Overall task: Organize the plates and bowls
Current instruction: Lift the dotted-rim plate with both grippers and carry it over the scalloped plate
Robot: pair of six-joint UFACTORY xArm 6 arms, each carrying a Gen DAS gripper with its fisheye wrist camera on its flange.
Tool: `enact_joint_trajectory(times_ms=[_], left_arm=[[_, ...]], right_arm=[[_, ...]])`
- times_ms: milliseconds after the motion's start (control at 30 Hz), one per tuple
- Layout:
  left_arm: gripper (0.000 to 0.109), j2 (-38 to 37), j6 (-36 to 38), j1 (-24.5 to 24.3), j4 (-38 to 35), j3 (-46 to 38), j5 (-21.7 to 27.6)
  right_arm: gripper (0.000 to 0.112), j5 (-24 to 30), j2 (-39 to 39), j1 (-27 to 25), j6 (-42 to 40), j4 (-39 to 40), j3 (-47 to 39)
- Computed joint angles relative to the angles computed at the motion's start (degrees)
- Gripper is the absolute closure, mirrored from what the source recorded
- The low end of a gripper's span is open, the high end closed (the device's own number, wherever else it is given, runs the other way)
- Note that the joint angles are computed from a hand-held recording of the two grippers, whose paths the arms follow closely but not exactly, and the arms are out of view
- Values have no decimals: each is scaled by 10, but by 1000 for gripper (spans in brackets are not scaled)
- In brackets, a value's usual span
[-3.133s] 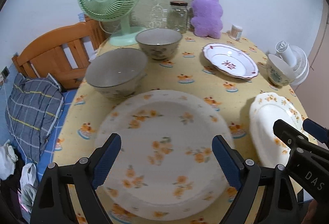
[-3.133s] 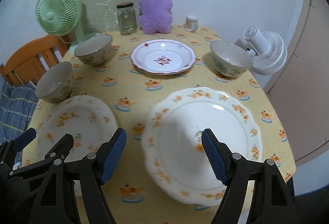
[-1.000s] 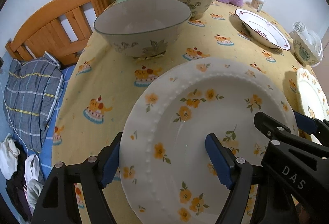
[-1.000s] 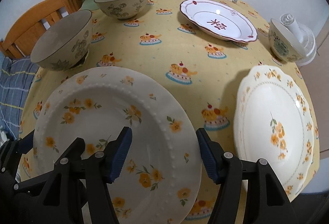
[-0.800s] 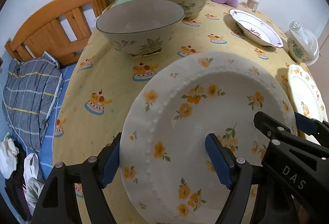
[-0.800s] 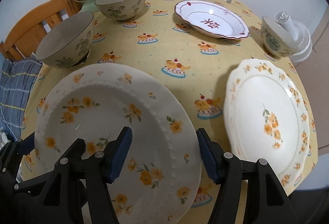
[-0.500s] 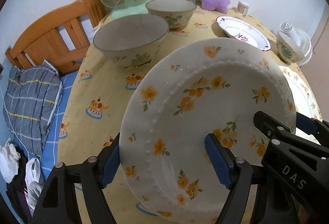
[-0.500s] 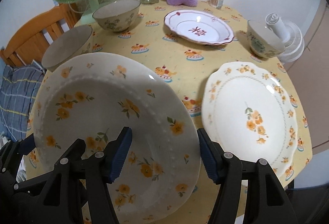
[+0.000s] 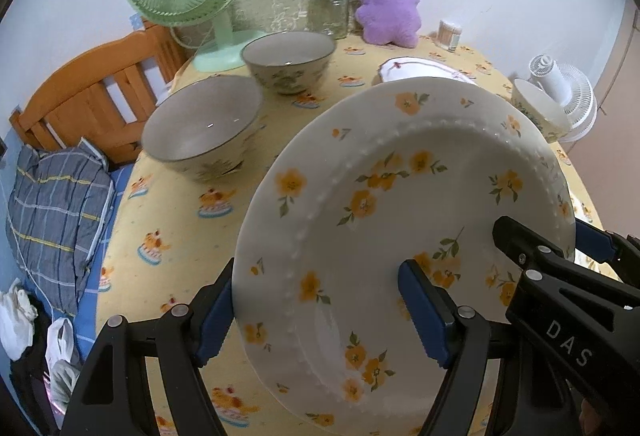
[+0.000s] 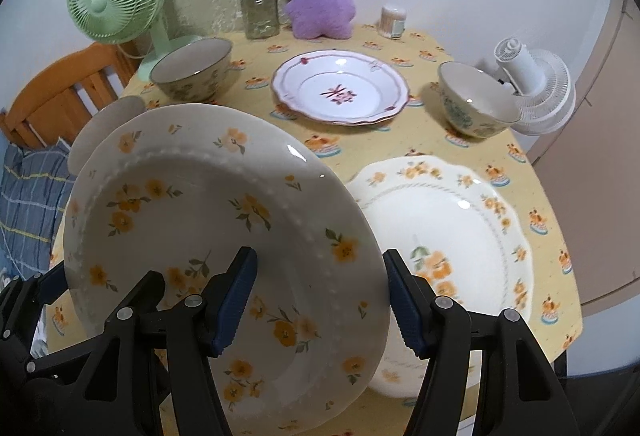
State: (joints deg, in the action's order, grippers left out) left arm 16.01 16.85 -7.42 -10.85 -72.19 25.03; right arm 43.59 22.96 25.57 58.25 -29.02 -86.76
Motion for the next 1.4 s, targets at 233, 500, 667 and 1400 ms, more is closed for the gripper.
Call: enact_joint_trajectory(times_ms=[233, 500, 667, 1400], left_arm=[[31, 10, -19, -37, 9, -17, 6], [31, 23, -39, -81, 20, -36, 16], [31, 39, -48, -108, 24, -57, 29], [29, 124, -151, -168, 82, -157, 102]], right_arm=[[45, -12, -41, -33, 2, -7, 55], [45, -15, -87, -69, 7, -13, 113], [45, -19, -114, -93, 7, -12, 150], [45, -55, -124, -179, -93, 56, 205]])
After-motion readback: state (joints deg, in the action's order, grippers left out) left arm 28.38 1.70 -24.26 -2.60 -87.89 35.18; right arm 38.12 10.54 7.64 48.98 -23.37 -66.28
